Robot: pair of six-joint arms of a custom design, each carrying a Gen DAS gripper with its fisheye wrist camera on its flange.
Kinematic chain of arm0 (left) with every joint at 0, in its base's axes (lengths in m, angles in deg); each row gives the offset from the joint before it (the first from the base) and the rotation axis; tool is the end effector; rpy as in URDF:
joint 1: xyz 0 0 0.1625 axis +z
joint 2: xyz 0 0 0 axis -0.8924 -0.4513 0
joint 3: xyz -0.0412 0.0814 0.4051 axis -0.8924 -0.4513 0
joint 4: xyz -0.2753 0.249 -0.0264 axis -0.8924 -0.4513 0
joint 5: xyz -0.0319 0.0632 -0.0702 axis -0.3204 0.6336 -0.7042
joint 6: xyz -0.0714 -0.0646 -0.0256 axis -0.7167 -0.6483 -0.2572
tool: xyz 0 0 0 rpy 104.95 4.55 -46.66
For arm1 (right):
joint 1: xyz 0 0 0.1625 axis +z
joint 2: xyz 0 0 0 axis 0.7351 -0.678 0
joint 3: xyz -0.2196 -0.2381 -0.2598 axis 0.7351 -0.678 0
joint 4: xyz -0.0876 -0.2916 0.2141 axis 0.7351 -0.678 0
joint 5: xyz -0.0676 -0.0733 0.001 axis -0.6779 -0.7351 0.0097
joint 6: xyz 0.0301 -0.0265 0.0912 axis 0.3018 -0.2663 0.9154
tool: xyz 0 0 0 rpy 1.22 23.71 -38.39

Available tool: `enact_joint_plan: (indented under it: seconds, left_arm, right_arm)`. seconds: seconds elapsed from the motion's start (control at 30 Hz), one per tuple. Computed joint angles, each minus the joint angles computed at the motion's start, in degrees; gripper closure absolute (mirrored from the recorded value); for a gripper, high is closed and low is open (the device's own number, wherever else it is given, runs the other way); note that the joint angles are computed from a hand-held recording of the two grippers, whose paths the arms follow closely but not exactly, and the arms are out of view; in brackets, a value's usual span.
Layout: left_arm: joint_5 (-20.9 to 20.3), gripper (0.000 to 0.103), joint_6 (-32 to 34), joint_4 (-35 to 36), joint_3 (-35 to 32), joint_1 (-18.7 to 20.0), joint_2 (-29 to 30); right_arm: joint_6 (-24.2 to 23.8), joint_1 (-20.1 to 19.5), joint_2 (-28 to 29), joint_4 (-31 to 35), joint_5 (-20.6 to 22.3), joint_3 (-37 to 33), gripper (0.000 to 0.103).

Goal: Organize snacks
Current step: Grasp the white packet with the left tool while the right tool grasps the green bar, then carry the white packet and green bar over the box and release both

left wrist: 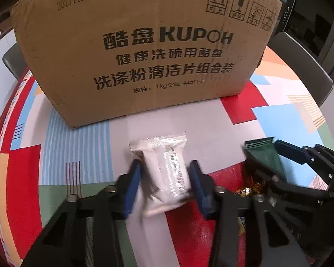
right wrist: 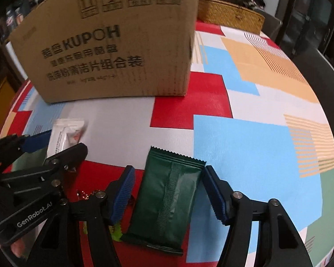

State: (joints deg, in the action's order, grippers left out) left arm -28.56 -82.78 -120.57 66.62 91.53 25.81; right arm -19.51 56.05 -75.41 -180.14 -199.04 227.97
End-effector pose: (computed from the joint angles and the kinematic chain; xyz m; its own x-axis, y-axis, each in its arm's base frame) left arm -0.1624 -0.3122 0.0410 -0.7319 0.2264 -0.6427 0.4641 0.8563 -0.2268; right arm 0.1358 -0.2875 0.0769 -0.7060 -0.0904 0.7024 -0.4054 0.8648 -0.2962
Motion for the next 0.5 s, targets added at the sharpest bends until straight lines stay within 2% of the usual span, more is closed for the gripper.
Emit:
enact_joint_plan:
  seconds: [0.03,0.2,0.5]
  left_arm:
    - [-0.35,0.070,-0.09,-0.14,0.17,-0.09,-0.27]
    - [-1.11,0.072,-1.86,0.11,1.04,-1.86,-0.85]
    - [-0.17,0.072,-6.09,4.47,2.48,-7.11,-5.11]
  right_arm:
    - [-0.03,0.13,-0.10,-0.20,0.01,0.09,0.051]
    - [-0.76,-0.27,-1.43,-0.07,0.92,0.85,0.057]
    - [-1.33,0.14,-3.84,-1.18,3.40,2.53,0.057]
